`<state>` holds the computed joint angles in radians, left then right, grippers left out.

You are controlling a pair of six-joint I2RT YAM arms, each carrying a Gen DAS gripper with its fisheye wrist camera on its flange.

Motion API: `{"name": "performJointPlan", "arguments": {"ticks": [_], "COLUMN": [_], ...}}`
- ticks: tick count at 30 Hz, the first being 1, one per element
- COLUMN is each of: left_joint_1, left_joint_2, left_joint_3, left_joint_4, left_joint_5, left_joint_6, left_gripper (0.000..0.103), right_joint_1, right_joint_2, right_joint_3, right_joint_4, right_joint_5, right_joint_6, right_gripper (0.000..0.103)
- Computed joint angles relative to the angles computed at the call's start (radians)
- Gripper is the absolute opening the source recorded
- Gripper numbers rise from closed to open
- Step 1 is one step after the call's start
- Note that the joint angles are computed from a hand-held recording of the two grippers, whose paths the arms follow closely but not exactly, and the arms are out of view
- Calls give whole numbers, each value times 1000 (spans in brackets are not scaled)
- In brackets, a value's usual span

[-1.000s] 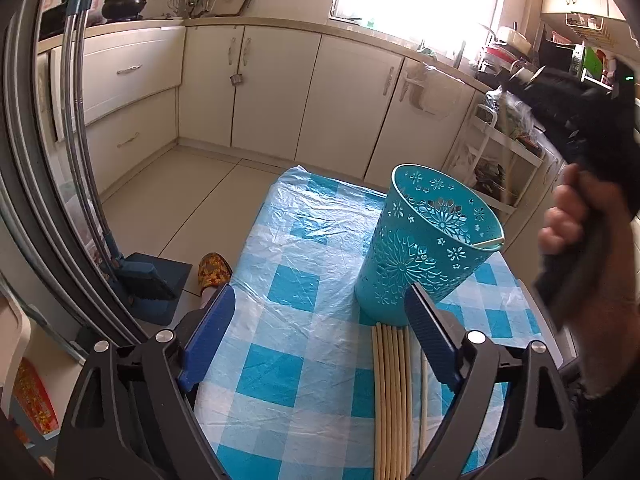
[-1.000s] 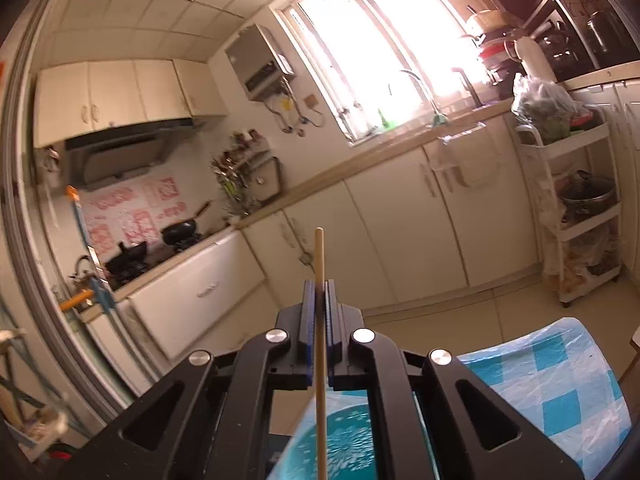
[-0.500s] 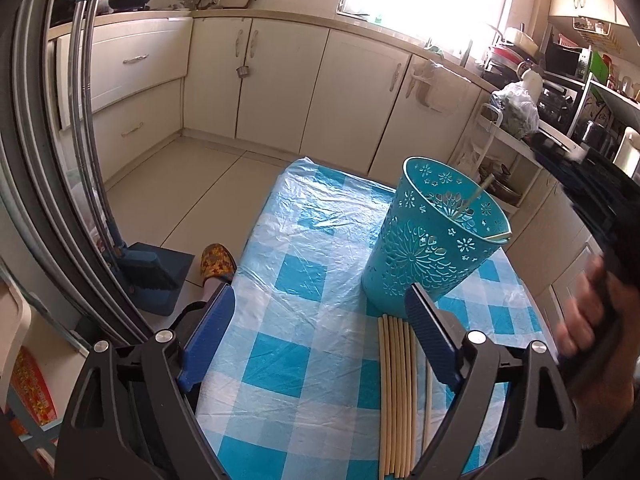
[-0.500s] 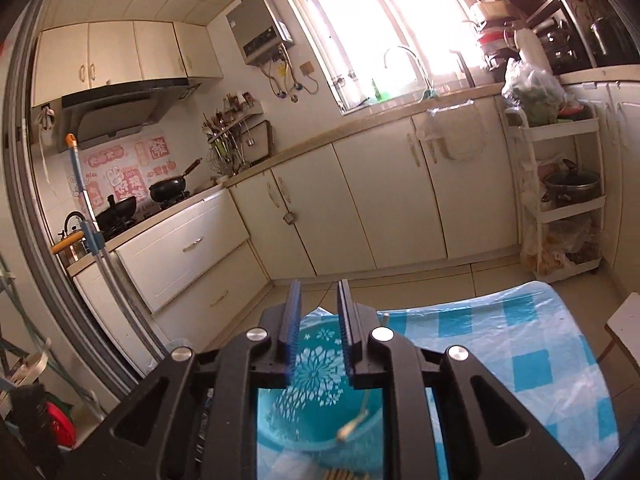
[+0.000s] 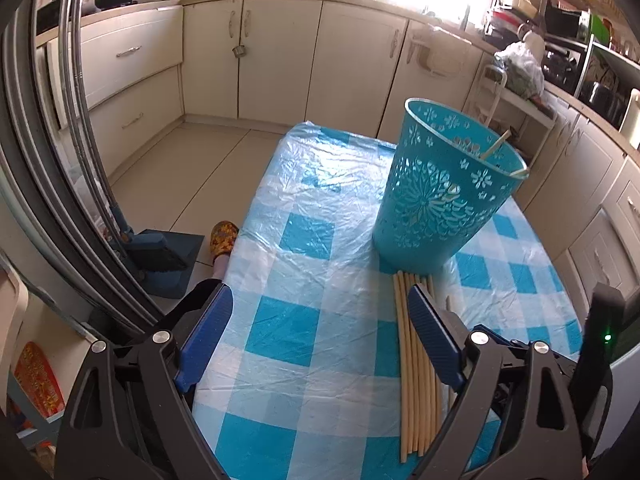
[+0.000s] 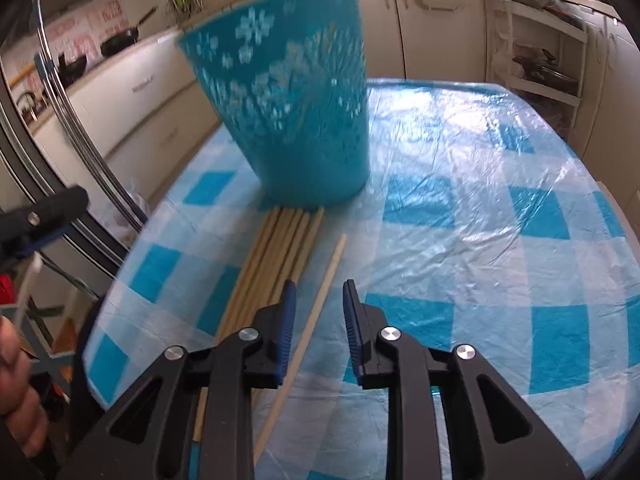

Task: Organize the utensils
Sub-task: 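Grasp another wooden chopstick with the left tool and lift it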

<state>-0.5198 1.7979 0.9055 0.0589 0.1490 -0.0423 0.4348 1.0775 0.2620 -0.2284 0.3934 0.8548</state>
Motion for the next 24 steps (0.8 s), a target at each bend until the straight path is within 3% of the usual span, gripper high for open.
{"name": "performJointPlan", "arguments": {"ticks": [4, 8, 14, 24], "left_joint_1": [-31, -82, -153, -198], "left_joint_2": [62, 151, 291, 409], "left_joint_3": [39, 109, 240, 378], "left_joint_4": [-27, -63, -125, -205], "left_joint_5": [-28, -60, -126, -223], "left_joint_6": [15, 40, 57, 50], "left_gripper": [85, 85, 85, 85], "right_joint_1": [37, 1, -137, -231], "right_joint_2": [80, 48, -151, -230], "right_joint_3": [16, -4, -95, -148], "right_joint_4": [10, -4, -42, 4], "right_joint_5": [43, 54, -11, -101], "right_joint_6": [-22, -65, -132, -180], "right_gripper": [13, 7, 7, 7]}}
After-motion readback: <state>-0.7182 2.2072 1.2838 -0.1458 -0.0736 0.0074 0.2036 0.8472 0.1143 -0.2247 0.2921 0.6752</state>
